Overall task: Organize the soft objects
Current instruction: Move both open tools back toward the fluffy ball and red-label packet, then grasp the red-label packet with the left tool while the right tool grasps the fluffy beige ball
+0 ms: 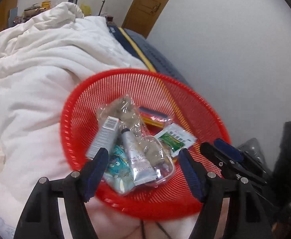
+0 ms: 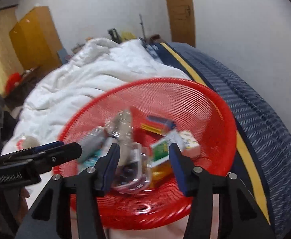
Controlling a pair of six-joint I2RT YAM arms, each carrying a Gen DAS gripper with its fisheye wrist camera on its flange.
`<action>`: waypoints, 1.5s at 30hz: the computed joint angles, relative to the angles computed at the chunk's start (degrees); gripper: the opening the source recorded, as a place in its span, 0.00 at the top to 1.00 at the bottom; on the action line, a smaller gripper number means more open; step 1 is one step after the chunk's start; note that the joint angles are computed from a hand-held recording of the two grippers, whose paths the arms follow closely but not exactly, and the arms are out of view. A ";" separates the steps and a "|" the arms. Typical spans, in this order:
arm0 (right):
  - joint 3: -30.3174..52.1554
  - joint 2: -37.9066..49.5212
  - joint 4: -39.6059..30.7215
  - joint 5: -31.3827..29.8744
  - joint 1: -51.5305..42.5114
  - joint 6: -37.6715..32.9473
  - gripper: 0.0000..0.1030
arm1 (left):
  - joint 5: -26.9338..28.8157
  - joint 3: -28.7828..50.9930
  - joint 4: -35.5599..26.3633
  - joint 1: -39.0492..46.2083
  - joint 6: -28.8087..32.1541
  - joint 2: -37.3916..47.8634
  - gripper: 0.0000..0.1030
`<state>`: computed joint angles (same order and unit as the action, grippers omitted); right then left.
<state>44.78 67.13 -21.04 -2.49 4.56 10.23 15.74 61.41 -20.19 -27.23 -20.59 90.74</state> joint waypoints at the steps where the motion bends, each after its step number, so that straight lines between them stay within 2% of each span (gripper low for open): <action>1: -0.54 -1.80 0.38 -1.23 0.54 0.26 0.50 | 0.92 -0.63 -0.51 1.07 0.76 -1.60 0.26; 4: -1.19 -6.17 0.93 -2.30 4.27 1.02 0.40 | 4.12 -2.03 -3.46 5.18 3.54 -6.84 0.26; 9: 1.20 -7.15 0.51 0.14 16.64 -0.38 0.30 | 13.73 -6.88 -9.48 21.10 10.34 -16.80 0.23; 13: 7.03 -0.38 -0.29 0.19 26.75 0.34 0.27 | 19.87 -12.32 -9.94 38.75 17.62 -21.94 0.23; 15: 10.65 4.77 -0.31 0.22 30.99 1.30 0.27 | 23.21 -13.81 -9.61 49.21 21.05 -21.16 0.23; 17: 15.31 11.11 -1.06 1.42 34.77 1.90 0.27 | 24.33 -14.84 -7.96 57.21 22.67 -19.87 0.23; 20: 22.19 20.32 -2.18 3.76 38.63 1.57 0.27 | 25.26 -16.82 -3.85 65.29 24.70 -17.30 0.23; 23: 31.42 30.61 -5.09 3.56 40.51 1.47 0.27 | 27.42 -17.15 -1.70 69.12 23.60 -11.13 0.23; 26: 38.55 38.43 -6.26 5.88 42.10 0.13 0.27 | 29.24 -17.00 -1.45 70.38 23.58 -5.55 0.23; 31: 52.48 51.18 -10.60 4.70 42.86 -1.17 0.27 | 30.37 -17.42 -1.78 70.49 23.84 -1.60 0.23; 33: 55.61 54.44 -9.36 7.53 43.48 -1.17 0.27 | 30.64 -17.88 -1.88 71.03 23.85 -1.93 0.23; 36: 61.66 59.59 -12.26 7.06 43.04 -0.81 0.27 | 30.66 -19.37 -0.10 72.19 23.90 -2.98 0.23; 39: 71.25 66.62 -18.13 6.58 42.91 -0.82 0.27 | 31.07 -20.25 0.97 73.32 24.73 -2.90 0.23; 42: 81.57 74.07 -22.77 11.09 43.13 -0.97 0.27 | 30.86 -20.51 1.52 73.32 24.88 -2.57 0.23; 45: 82.52 75.92 -21.66 7.66 41.88 0.61 0.27 | 30.42 -20.93 2.01 73.35 25.51 -2.84 0.23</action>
